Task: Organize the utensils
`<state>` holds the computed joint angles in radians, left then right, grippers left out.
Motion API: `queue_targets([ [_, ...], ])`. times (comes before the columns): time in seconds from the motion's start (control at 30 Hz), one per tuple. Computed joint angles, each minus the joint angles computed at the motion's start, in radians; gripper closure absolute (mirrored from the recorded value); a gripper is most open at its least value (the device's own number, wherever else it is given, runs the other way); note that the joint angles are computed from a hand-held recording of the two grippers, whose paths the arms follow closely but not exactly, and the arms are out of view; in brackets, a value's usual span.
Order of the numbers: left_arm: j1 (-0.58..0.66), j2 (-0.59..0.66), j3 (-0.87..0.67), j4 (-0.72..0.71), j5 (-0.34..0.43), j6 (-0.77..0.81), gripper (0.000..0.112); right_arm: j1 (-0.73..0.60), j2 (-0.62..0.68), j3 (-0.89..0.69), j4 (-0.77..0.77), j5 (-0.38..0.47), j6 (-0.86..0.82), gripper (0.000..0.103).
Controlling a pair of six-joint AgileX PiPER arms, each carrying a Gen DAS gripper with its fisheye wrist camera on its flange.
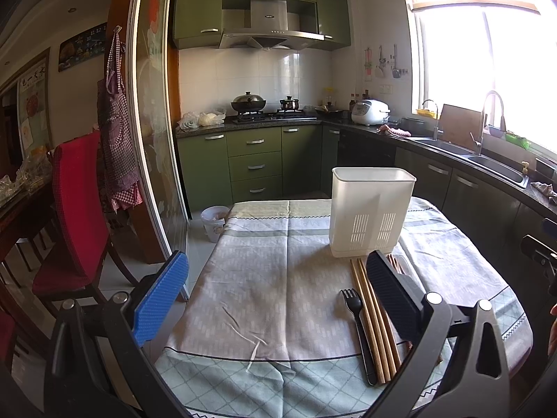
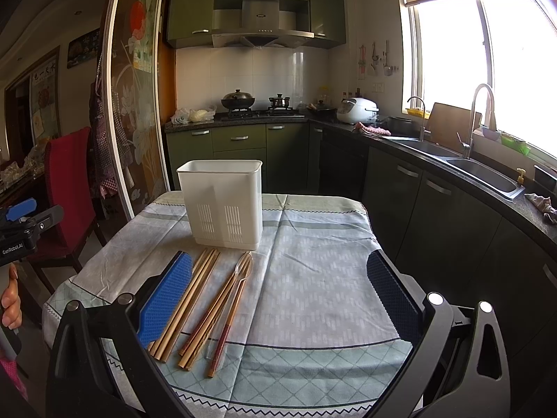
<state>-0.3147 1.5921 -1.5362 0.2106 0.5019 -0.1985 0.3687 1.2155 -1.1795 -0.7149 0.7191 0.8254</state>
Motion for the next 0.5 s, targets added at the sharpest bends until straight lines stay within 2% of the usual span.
queue_targets([
  [0.37, -0.012, 0.050, -0.076, -0.006, 0.066, 0.025, 0.015, -0.021, 0.008, -0.007, 0.055, 0.013, -0.048, 0.004],
  [0.43, -0.013, 0.104, -0.157, -0.050, 0.136, 0.071, 0.015, -0.043, 0.019, -0.012, 0.098, 0.010, -0.087, 0.004],
  [0.5, -0.006, 0.176, -0.269, -0.106, 0.245, 0.113, 0.015, -0.091, 0.039, -0.022, 0.200, -0.001, -0.179, 0.004],
])
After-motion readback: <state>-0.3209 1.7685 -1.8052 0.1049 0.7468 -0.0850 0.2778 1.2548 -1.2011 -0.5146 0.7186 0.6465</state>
